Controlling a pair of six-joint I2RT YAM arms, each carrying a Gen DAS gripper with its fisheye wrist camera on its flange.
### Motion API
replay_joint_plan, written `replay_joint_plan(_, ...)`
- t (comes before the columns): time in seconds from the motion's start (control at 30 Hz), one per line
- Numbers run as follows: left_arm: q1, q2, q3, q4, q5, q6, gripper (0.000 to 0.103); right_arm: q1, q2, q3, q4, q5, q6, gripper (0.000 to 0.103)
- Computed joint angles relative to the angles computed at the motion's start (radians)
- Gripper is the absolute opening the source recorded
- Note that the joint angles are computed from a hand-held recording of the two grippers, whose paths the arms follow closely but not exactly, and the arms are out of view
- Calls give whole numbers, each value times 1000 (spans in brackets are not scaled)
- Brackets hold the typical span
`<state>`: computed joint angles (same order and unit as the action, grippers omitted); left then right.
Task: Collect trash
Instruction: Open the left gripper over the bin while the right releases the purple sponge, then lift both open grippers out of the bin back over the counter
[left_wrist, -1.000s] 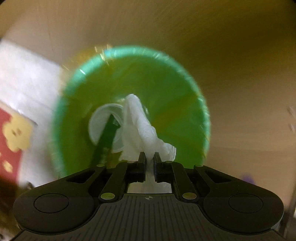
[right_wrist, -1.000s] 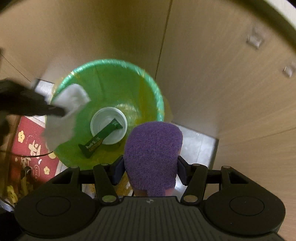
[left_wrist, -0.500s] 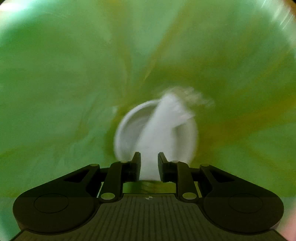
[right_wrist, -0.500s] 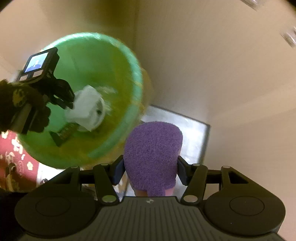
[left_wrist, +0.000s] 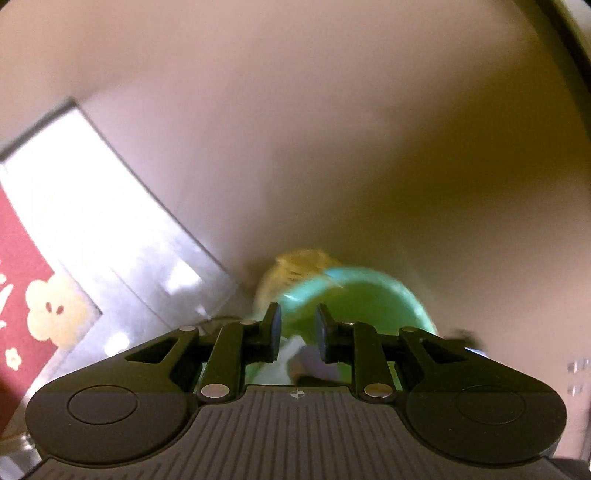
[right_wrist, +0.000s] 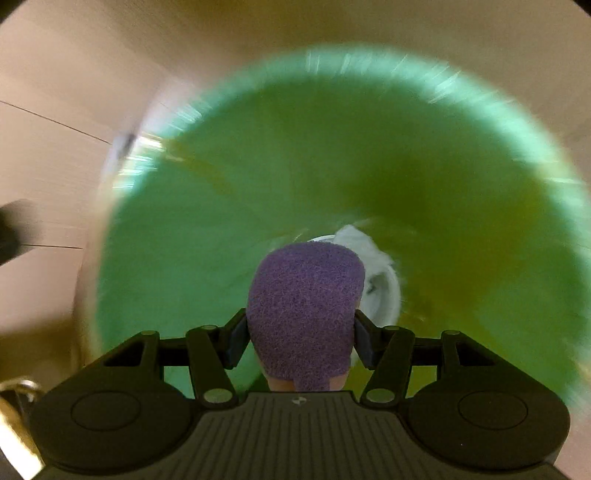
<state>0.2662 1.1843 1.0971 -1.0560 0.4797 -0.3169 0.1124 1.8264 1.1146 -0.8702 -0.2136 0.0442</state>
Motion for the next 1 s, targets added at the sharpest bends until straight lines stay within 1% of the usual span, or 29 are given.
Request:
replay_joint_plan(0.1,121,-49,-77,-17,28,59,22,25,258,25,126,26,51,57)
replay_joint_plan(0.17,189,-77,-129,-38,35,113,22,44,371,25,231,68,54,57)
replay_joint_plan(0.23,260,-90,-162,-75,28,181,22,59,420,-4,342,96,20,59)
replay_joint_plan(0.3,332,-96,-180,-120,17,251,22,71,413,-38,398,119,17,62)
replay_joint_plan(0.33,362,-99,-183,-144,9,276,22,64,400,-44,392,109,8,63)
replay_joint_plan(0.37,389,-98,-180,-170,2,297,22,52,395,-36,361,90,0,64)
replay_joint_plan(0.43,404,-79,-156,-191,-2,300,22,2,372,4,237,15,8,64)
replay_joint_plan(0.47,384,-77,-153,-181,1,281,22,-26,338,9,187,-29,11,64)
replay_joint_plan(0.53,356,-78,-114,-205,8,276,22,-69,252,11,91,-104,-22,66)
replay_joint_plan(0.6,273,-102,-86,-213,-14,226,22,-91,147,9,3,-123,-66,67)
replay_joint_plan(0.73,128,-94,-6,-221,-58,153,22,-118,-133,3,-154,-95,-142,67)
replay_joint_plan(0.77,92,-87,18,-223,-69,137,22,-126,-174,38,-196,-78,-163,67)
replay_joint_plan(0.9,-16,-58,153,-276,-98,118,22,-163,-434,79,-273,16,-279,67)
replay_joint_plan(0.93,-39,-51,194,-293,-104,120,22,-197,-508,91,-291,32,-325,67)
replay_joint_plan(0.97,-62,-43,238,-312,-110,124,22,-229,-543,130,-312,44,-363,66)
replay_joint_plan(1.0,-112,-36,267,-307,-130,96,22,-276,-594,148,-323,59,-411,66)
